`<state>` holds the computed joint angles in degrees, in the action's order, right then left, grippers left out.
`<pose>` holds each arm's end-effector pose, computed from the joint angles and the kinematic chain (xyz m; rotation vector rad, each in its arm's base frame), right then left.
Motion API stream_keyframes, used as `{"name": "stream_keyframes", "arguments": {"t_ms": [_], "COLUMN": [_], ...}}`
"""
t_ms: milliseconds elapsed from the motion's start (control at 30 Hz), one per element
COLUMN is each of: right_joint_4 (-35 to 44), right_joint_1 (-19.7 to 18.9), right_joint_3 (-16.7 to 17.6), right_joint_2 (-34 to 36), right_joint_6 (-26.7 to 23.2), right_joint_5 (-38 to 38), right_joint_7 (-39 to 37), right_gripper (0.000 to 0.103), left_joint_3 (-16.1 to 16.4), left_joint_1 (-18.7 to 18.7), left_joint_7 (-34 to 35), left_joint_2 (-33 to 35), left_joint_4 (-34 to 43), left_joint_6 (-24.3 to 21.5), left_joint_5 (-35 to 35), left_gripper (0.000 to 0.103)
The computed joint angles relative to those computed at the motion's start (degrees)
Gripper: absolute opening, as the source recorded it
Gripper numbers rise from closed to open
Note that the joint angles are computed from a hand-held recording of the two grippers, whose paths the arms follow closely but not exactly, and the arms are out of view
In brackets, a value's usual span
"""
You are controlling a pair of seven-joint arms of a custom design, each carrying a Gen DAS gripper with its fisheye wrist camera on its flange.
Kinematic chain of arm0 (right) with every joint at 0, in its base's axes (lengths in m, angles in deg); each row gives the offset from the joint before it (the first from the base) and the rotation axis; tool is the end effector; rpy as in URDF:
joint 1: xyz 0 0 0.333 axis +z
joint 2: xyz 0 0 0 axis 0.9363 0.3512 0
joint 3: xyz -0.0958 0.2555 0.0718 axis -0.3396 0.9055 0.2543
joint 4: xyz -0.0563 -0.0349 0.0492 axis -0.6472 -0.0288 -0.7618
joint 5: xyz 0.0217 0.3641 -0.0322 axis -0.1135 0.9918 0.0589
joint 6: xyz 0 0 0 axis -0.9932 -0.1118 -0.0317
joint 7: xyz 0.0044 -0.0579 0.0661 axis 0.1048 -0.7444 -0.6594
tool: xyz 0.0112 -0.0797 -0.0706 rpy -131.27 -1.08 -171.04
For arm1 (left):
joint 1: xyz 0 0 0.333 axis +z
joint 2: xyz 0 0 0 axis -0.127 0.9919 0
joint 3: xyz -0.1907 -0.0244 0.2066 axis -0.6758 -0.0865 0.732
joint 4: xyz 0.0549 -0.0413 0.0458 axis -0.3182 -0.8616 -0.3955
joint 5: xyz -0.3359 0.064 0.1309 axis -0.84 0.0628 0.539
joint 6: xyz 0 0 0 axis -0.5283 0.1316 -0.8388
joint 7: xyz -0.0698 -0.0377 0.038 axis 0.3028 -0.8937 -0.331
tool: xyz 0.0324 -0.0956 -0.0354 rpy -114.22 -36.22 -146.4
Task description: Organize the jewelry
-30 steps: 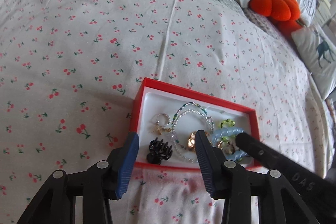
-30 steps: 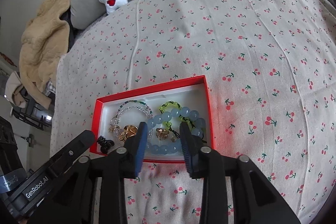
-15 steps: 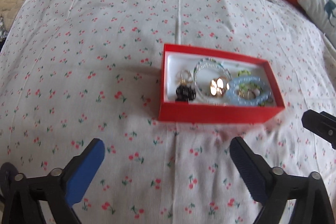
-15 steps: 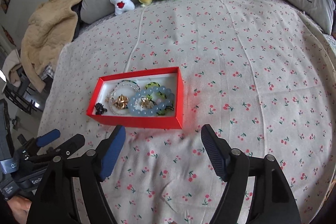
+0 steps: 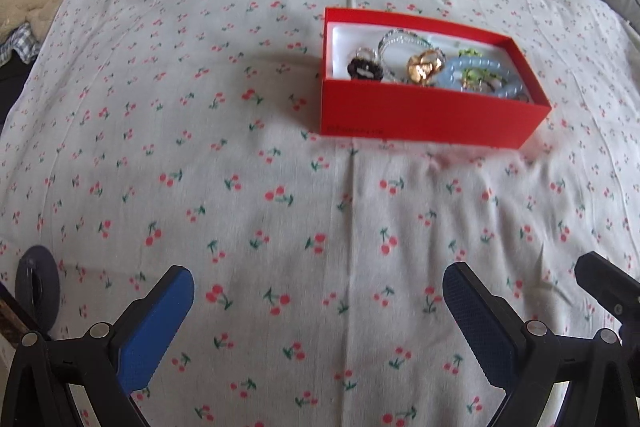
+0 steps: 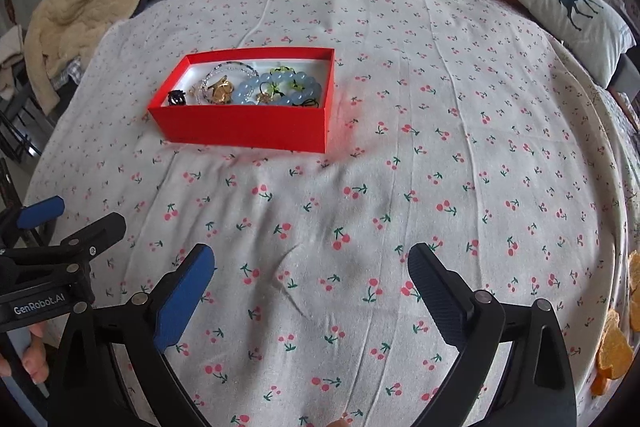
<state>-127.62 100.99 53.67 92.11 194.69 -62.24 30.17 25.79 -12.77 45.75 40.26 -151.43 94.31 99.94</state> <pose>0.5186 0.3500 0.3839 -2.1480 1.5498 -0.3817 0.4867 -0.1516 0.3741 -2.1200 1.6730 -0.4495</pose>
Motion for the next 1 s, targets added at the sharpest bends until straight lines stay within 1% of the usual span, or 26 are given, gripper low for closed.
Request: {"name": "stream_keyframes", "arguments": {"t_ms": [133,200,300,433,533,633,1000], "right_joint_4": [-0.2,-0.2,0.0,1.0,1.3,1.3,0.7], "right_joint_1": [1.7,1.9,2.3,2.4,2.2,1.9,1.8], "right_joint_3": [-1.5,-1.6,-1.9,-1.8,-1.5,-1.4,-1.4], "right_joint_2": [-0.1,-0.1,0.0,0.6,0.9,1.0,0.5], "right_joint_6": [0.2,0.6,0.6,-0.5,-0.9,-0.9,-0.8], "right_joint_5": [-3.3,-4.3,-5.9,-7.1,-6.9,-6.5,-7.3], "right_joint_7": [4.5,6.2,8.5,9.8,10.0,10.0,11.2], "right_gripper": [0.099,0.099,0.099,0.099,0.099,0.099,0.099], "left_joint_3": [-0.3,-0.4,-0.4,-0.5,-0.6,-0.4,-0.3], "left_joint_1": [0.2,0.3,0.3,0.2,0.1,-0.1,-0.3], "left_joint_7": [-2.6,-3.7,-4.2,-4.9,-6.1,-5.2,-5.1], "left_joint_2": [-1.0,-1.2,-1.0,-0.8,-0.6,-0.4,-0.1], "left_joint_4": [-1.3,-1.6,-1.7,-1.5,-1.1,-1.0,-0.7], "left_joint_6": [0.2,0.4,0.5,0.7,0.0,0.3,-0.2], "left_joint_5": [3.3,4.5,4.8,5.2,6.5,5.0,4.9], "left_gripper": [0.102,0.102,0.102,0.102,0.102,0.102,0.102]}}
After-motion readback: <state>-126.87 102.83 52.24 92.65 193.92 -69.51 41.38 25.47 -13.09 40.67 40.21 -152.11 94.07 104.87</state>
